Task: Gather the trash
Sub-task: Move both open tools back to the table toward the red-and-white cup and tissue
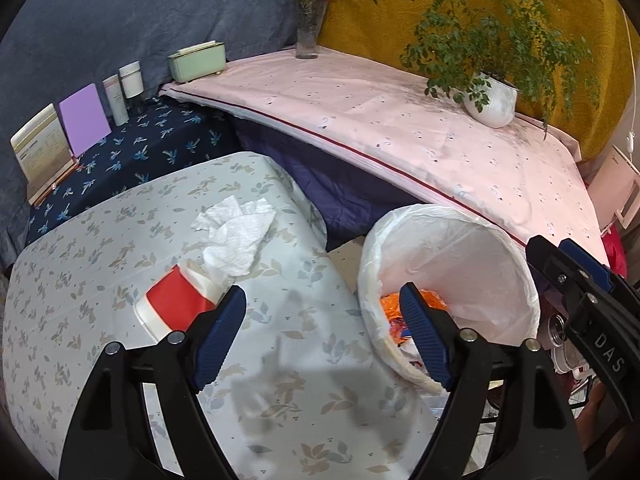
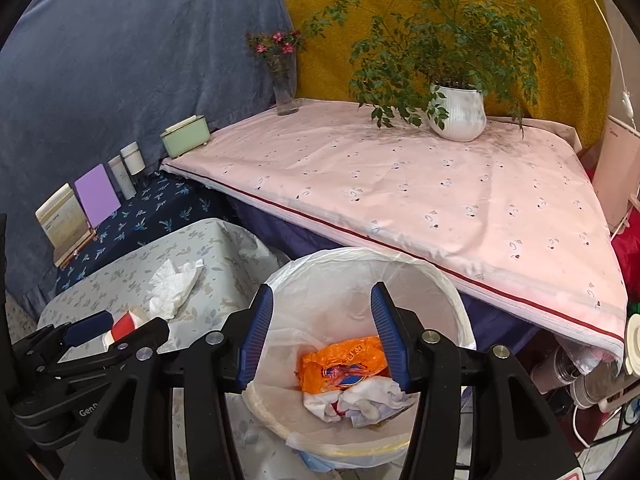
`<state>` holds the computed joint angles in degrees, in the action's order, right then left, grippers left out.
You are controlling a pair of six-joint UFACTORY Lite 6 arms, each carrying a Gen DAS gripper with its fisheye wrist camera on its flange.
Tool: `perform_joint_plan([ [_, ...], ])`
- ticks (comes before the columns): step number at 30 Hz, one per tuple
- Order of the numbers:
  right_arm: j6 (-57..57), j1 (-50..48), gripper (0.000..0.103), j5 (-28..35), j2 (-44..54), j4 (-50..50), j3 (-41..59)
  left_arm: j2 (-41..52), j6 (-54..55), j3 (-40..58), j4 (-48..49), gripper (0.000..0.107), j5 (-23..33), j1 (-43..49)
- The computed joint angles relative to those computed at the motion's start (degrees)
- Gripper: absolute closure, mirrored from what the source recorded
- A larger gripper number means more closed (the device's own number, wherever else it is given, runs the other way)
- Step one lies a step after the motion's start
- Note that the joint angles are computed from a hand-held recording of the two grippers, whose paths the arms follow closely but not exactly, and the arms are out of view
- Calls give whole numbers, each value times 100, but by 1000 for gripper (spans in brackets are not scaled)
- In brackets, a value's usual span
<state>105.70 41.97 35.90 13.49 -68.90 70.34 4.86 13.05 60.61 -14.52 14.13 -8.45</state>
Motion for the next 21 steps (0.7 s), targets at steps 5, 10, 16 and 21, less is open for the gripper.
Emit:
perform_joint_plan([
  [5, -169, 104, 52, 9, 332, 120, 382, 49, 342, -13, -275, 28, 2, 309],
  [10, -307, 196, 52, 13, 669, 230, 756, 175, 782, -60, -633, 25, -48, 714],
  [16, -495, 267, 52, -35, 1089, 389, 1210, 548, 1652, -16, -1464, 25, 28, 1329],
  [21, -671, 350, 52, -72, 1523, 548, 1678, 898, 2538, 115, -2358, 25, 289, 1786],
])
